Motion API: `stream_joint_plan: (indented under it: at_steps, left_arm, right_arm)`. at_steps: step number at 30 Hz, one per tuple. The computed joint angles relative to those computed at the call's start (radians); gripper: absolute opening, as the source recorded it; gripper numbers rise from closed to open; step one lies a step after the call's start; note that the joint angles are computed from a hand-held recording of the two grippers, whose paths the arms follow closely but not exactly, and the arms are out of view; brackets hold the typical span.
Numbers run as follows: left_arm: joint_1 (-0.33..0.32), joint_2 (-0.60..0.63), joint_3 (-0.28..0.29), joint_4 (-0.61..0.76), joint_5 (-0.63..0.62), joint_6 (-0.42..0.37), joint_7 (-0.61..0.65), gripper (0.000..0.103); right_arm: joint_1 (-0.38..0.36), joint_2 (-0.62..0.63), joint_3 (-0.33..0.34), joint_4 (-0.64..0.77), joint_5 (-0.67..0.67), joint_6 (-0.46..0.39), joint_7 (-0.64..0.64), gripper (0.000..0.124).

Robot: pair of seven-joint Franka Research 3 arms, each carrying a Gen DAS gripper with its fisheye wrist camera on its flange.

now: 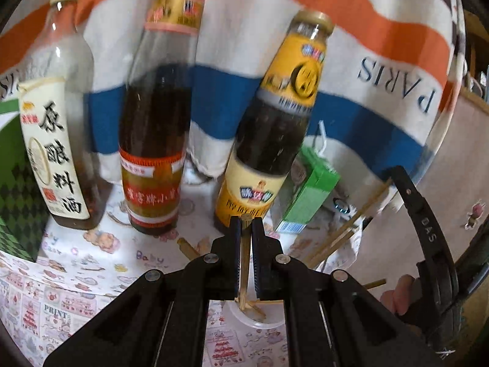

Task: Organize utensils
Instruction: 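Carry both held chopsticks to the plastic cup and lower them in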

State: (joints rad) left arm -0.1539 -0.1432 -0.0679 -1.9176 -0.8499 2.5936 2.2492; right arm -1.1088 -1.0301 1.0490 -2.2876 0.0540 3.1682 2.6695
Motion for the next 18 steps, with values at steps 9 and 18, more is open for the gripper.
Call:
stream_joint_plan:
  at_steps: [9,18]
  left_arm:
    - [0.023,0.054,-0.008,0.053,0.048,-0.026,-0.006,0.007]
    - [0.055,0.039,-0.020,0.061,0.079,-0.034,-0.014,0.020]
  right_arm:
    - [0.002,0.129,0.044,0.066,-0.071,-0.075,-0.053,0.005]
    - [0.059,0.271,0.031,0.092,-0.142,-0.080,-0.116,0.005]
